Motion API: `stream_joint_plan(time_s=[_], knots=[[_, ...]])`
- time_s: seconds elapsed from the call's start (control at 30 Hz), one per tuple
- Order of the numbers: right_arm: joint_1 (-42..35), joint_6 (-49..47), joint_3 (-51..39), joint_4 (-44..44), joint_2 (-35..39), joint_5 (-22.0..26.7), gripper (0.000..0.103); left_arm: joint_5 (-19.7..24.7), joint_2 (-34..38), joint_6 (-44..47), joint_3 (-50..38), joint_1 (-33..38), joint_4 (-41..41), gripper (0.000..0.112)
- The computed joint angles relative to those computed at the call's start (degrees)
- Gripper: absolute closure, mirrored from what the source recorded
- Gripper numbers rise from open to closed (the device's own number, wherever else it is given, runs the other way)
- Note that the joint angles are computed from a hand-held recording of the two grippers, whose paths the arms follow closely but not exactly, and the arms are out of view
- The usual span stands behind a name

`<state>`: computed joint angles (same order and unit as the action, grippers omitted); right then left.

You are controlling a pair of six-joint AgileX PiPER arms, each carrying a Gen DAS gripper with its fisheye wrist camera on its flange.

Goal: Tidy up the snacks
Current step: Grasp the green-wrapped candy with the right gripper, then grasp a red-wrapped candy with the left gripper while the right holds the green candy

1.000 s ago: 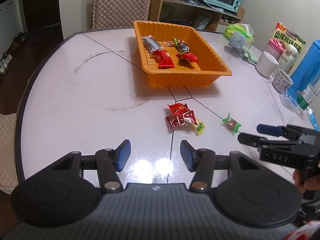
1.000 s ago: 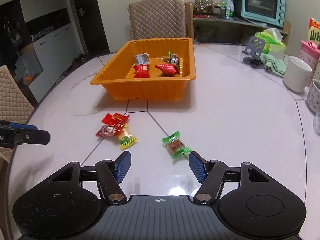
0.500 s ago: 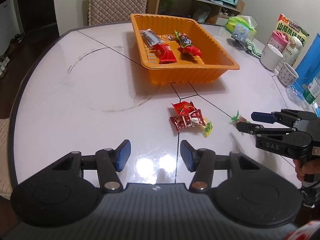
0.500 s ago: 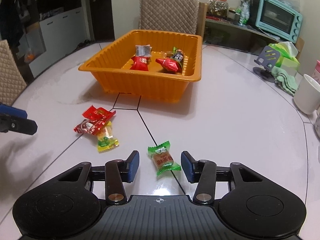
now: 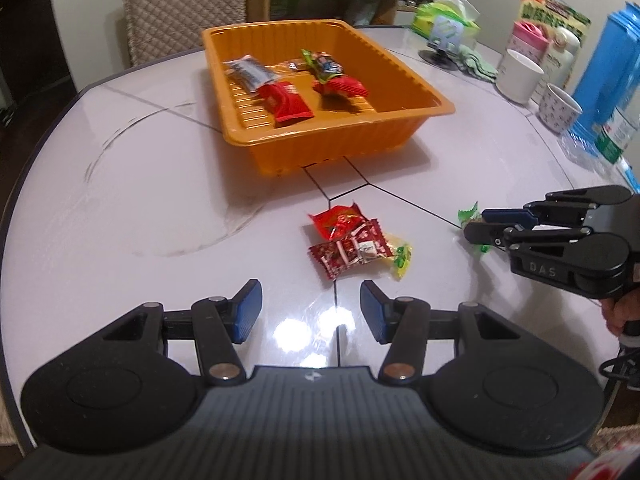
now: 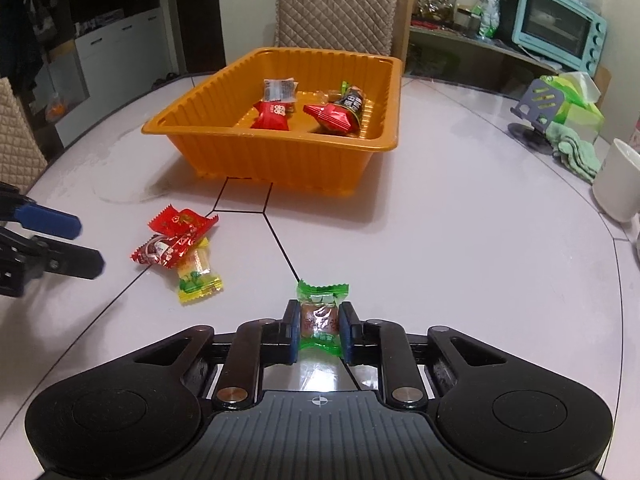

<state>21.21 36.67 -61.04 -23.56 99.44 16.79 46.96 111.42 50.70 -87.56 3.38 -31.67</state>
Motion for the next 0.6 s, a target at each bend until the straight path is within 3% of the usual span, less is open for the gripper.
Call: stream_joint_plan(time_s=[0.23,0.6], knots=[[-0.9,-2.6,0.2,6.7,-1.3,1.1,0.083,1.0,4.4,3.1,-4.6,-1.6,-0.4,0.062],[-2.1,-3.5,-0.1,9.5,-2.5,2.0,0.083,4.7,10.1,5.6,-11.6,-3.3,0.7,0.062]])
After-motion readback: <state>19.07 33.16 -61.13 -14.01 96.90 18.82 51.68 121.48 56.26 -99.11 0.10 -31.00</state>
